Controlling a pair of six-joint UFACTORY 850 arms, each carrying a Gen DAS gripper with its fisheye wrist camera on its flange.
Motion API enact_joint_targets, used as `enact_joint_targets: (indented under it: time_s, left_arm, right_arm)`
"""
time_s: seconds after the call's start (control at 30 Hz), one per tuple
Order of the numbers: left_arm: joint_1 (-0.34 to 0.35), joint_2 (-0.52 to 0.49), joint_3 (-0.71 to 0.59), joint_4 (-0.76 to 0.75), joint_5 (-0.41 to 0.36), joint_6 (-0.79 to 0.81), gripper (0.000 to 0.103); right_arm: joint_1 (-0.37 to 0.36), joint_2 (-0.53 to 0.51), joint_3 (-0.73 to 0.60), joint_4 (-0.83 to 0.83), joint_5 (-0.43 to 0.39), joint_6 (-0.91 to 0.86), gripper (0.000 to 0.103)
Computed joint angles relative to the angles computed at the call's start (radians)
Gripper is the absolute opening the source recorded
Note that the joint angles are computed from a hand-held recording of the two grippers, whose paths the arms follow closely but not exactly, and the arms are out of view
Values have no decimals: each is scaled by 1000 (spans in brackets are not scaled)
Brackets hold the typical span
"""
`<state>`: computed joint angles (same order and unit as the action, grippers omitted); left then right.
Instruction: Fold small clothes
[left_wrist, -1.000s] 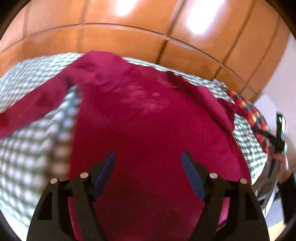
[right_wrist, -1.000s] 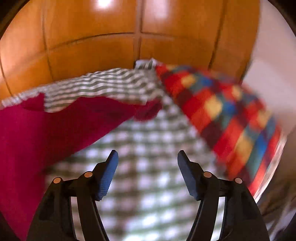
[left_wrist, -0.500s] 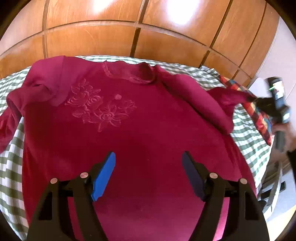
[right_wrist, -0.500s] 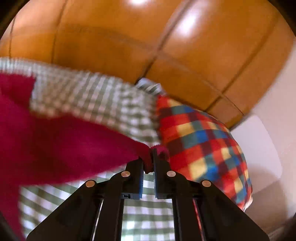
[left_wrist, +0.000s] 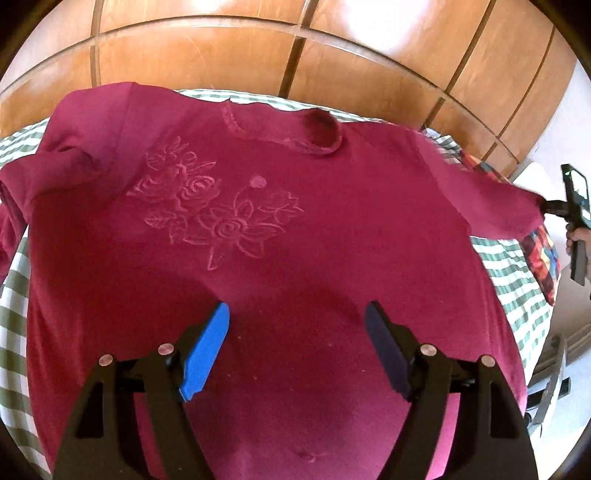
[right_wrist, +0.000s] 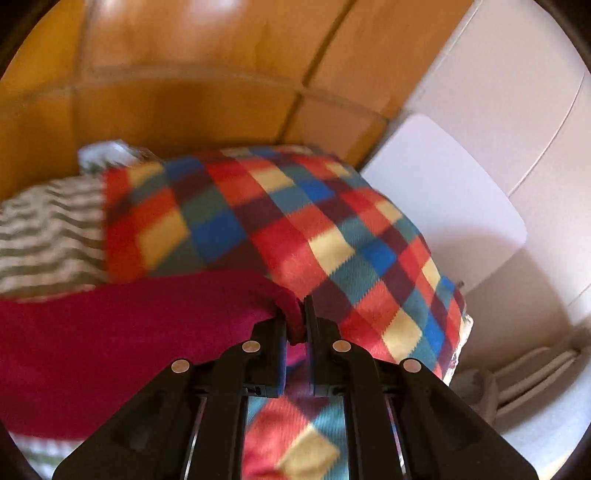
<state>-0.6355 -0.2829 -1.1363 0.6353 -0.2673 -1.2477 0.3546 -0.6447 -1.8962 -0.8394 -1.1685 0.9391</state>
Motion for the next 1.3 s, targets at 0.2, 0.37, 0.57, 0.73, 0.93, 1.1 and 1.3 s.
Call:
enact_joint_targets:
  time_s: [0.2, 0.37, 0.57, 0.73, 0.93, 1.1, 1.3]
  left_arm:
    - [-10, -25, -24, 50, -48, -12, 81]
    - [-3, 0, 1, 52, -16, -48, 82]
    - [-4, 138, 129, 284, -69, -357, 81]
    - [-22, 317, 280, 370, -322, -520, 82]
    - [78, 526, 457, 234, -582, -568, 83]
    - [278, 648, 557, 218, -527, -612, 84]
    - [463, 551, 527, 211, -357, -523, 77]
  right_arm:
    - [7, -81, -44, -56, -46, -3, 18]
    - [56, 14, 54, -147, 20, 91, 91]
    - [172, 89, 117, -39, 205, 72, 92]
    - [301, 41, 73, 166, 399, -56, 92]
    - [428, -77, -53, 333, 521, -181, 92]
    - [471, -176, -159, 415, 496, -259, 92]
    - [476, -212, -196, 420, 456, -241, 99]
